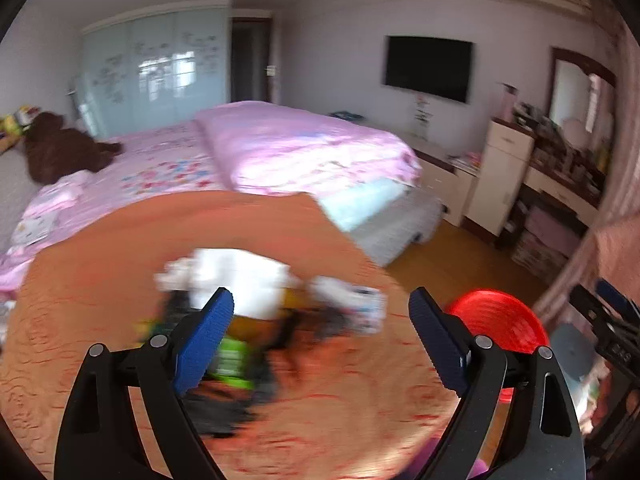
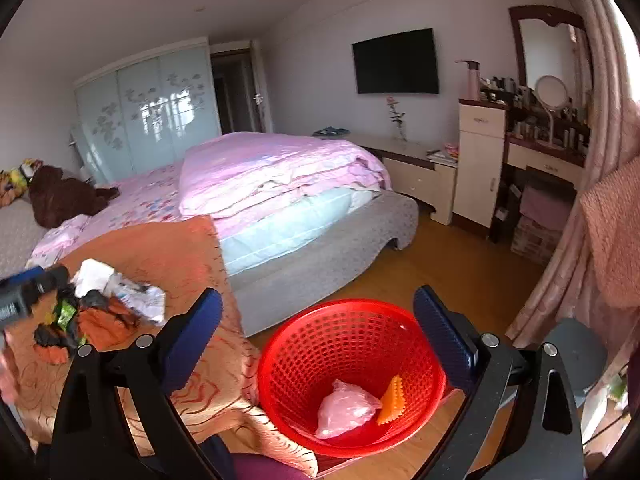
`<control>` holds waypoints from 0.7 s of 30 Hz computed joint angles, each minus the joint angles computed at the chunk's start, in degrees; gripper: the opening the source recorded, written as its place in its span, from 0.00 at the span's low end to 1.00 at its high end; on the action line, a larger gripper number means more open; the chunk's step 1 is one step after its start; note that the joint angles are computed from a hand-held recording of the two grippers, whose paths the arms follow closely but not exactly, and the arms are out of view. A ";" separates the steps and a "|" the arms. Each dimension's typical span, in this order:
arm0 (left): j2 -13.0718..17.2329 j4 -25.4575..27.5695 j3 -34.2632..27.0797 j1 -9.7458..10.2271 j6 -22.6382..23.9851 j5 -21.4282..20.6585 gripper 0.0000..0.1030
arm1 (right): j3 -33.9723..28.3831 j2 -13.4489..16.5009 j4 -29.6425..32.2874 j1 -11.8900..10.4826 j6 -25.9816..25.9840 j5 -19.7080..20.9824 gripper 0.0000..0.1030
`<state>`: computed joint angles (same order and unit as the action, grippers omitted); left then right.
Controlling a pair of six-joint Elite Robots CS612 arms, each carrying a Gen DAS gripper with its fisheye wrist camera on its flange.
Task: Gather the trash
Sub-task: 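Move the left gripper back to the bedspread and grasp the black plastic bag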
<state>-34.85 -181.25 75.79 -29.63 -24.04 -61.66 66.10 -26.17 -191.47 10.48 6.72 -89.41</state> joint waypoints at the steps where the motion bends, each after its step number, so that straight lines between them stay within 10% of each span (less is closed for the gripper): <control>1: -0.64 0.11 0.83 0.30 -0.77 1.33 0.83 | -0.01 -0.05 0.25 0.09 0.14 0.37 0.91; 8: -4.73 1.65 6.91 2.33 -6.74 4.87 0.83 | -0.09 -0.55 3.86 0.27 0.04 4.34 0.91; 21: -2.45 5.50 7.65 2.61 -9.84 -4.26 0.83 | 0.00 -0.55 6.99 0.75 -1.16 5.91 0.91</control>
